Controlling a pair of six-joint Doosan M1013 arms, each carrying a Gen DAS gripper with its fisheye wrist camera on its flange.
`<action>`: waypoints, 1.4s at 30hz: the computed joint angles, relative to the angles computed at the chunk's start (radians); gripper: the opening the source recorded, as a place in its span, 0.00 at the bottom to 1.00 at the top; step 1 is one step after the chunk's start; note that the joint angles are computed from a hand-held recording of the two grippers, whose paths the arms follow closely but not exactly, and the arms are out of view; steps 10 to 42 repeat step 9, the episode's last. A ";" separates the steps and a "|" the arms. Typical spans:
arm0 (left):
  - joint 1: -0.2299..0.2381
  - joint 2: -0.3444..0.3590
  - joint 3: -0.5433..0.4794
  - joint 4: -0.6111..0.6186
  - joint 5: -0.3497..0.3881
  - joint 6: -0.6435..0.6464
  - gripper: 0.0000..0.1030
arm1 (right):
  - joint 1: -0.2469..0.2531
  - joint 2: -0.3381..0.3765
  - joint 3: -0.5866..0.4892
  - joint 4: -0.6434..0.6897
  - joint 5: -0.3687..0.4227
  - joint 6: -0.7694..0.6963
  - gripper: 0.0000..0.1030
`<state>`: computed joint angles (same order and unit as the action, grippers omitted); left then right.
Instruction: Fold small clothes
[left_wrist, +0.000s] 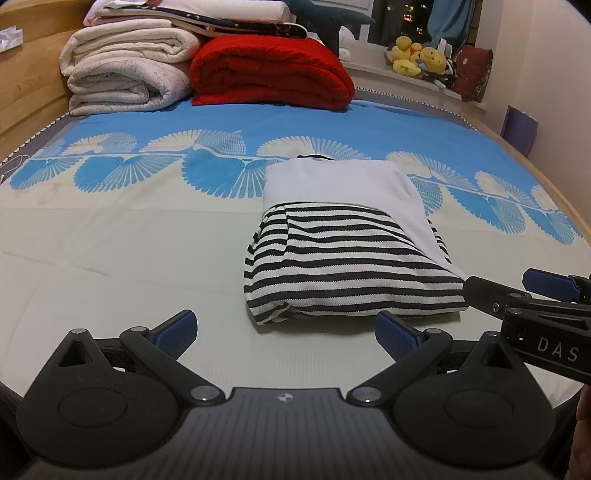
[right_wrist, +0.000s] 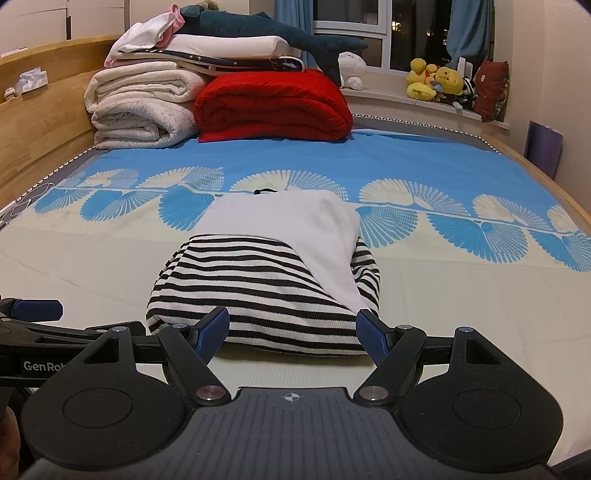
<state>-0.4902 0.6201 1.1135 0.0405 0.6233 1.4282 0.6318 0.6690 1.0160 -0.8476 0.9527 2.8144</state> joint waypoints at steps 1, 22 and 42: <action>0.001 0.000 0.000 -0.005 0.002 0.004 0.99 | 0.000 0.000 0.000 0.000 0.000 0.000 0.75; 0.003 0.000 0.005 -0.016 0.000 0.019 0.99 | -0.003 -0.005 0.017 0.003 -0.011 0.000 0.75; 0.003 0.000 0.005 -0.016 0.000 0.019 0.99 | -0.003 -0.005 0.017 0.003 -0.011 0.000 0.75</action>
